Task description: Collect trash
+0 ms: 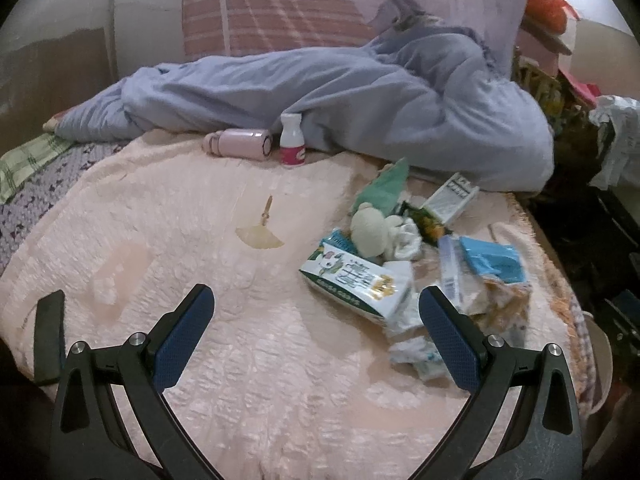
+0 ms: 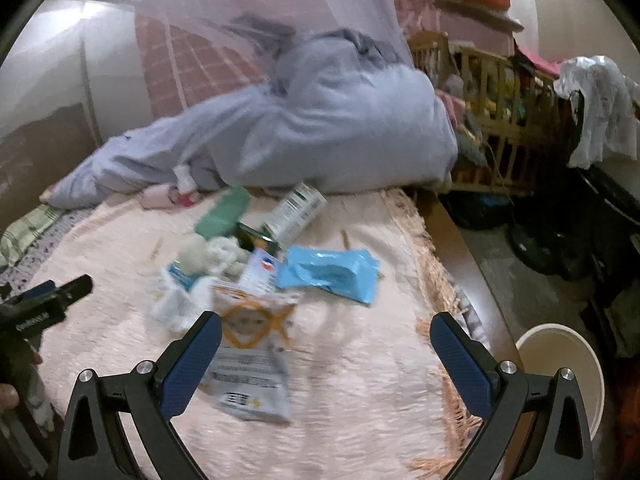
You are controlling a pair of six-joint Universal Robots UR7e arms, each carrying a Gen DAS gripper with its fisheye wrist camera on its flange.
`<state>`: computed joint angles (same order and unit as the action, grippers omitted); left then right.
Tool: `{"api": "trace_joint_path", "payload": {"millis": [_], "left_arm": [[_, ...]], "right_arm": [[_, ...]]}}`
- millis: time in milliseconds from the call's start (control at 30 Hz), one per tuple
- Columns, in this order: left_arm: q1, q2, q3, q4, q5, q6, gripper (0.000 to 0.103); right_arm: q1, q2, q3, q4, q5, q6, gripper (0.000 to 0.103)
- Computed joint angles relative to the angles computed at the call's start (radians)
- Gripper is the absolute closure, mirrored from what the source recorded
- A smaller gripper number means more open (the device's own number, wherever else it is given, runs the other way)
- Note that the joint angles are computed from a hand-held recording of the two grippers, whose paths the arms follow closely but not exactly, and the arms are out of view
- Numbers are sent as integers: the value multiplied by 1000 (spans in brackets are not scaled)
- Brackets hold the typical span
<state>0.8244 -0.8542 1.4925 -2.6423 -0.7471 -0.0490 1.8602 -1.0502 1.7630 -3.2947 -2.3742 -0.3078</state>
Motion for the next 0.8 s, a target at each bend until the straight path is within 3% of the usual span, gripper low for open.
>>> {"api": "trace_joint_path", "payload": {"millis": [200,367,533,800], "left_arm": [[-41,-25,30,-22,62,29,1],[-54,-58,29,-18,45,44,1],[-73,-74,33,-58,86,79,1],[-92,-118,111,-132,84,89,1]], "right_arm": [[40,-2,-17,41,14,0,0],[63,18,-32,37,12,-3,0],[85,30,-40,21,24,-21,0],[104,41,-42,4,12,-25,0]]}}
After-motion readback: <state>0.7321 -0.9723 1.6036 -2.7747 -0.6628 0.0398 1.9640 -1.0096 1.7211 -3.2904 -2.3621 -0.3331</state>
